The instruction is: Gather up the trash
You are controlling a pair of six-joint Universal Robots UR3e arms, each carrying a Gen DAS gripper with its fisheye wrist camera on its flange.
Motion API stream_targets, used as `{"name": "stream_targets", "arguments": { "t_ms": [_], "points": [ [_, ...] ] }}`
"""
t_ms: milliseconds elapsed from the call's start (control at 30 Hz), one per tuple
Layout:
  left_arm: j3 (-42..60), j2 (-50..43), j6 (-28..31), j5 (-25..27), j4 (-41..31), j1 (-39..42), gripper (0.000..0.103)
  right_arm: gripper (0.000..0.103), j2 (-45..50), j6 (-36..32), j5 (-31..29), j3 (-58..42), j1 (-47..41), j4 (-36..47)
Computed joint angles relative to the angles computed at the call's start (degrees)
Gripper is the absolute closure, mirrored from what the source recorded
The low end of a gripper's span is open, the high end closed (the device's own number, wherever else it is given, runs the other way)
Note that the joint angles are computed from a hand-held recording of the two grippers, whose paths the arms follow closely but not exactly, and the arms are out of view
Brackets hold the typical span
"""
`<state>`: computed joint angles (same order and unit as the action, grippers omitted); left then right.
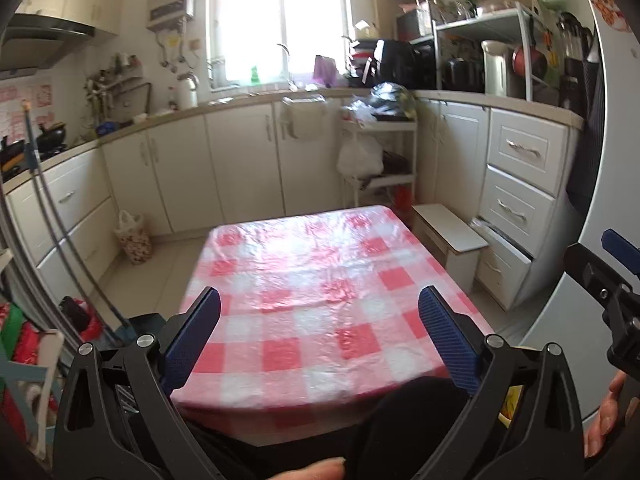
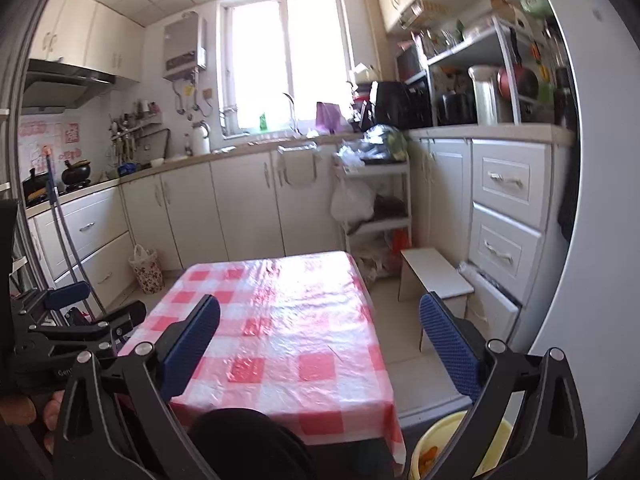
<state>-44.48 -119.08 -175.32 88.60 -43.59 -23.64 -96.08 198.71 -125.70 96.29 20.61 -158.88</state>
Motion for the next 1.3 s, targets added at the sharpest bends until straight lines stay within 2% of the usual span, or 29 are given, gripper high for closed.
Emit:
{"name": "stream_targets", "arguments": {
  "t_ms": [233, 467, 633, 700, 900, 967, 1200, 1300],
  "points": [
    [-7.6, 6.2, -1.0, -2.7, 3.9, 3.2, 0.007, 0.007, 5.2, -1.0, -3.9, -7.2, 4.4, 1.7],
    [-10.1, 7.8, -0.7, -1.8, 5.3, 3.8, 0.007, 0.007, 7.3, 0.2, -3.8, -9.8, 5.8, 4.3],
    [-11.1, 8.5, -2.0, -4.2, 5.7, 4.9, 0.007, 0.007, 7.7, 0.6, -3.2, -10.3, 6.0, 5.3],
    [-13.4, 9.5, -2.5, -5.2, 8.2, 5.2, 0.007, 0.007, 7.6, 0.9, -2.9, -10.2, 5.9, 5.4],
    [-16.8, 10.5, -1.5, -2.1, 14.1, 4.5, 0.007, 0.007, 6.9, 1.3, -1.8, -9.9, 5.3, 5.9],
    [-16.1, 10.1, -1.5, -2.0, 13.1, 4.7, 0.007, 0.007, 7.0, 1.3, -1.6, -10.1, 5.3, 6.0],
    [-8.5, 5.7, -2.9, -6.2, 1.5, 7.5, 0.007, 0.007, 8.0, -0.8, 2.1, -12.2, 3.1, 7.8],
    [-4.5, 2.5, -3.6, -6.8, -2.5, 8.4, 0.007, 0.007, 9.6, -2.7, 6.1, -14.6, 0.0, 9.6]
  ]
}}
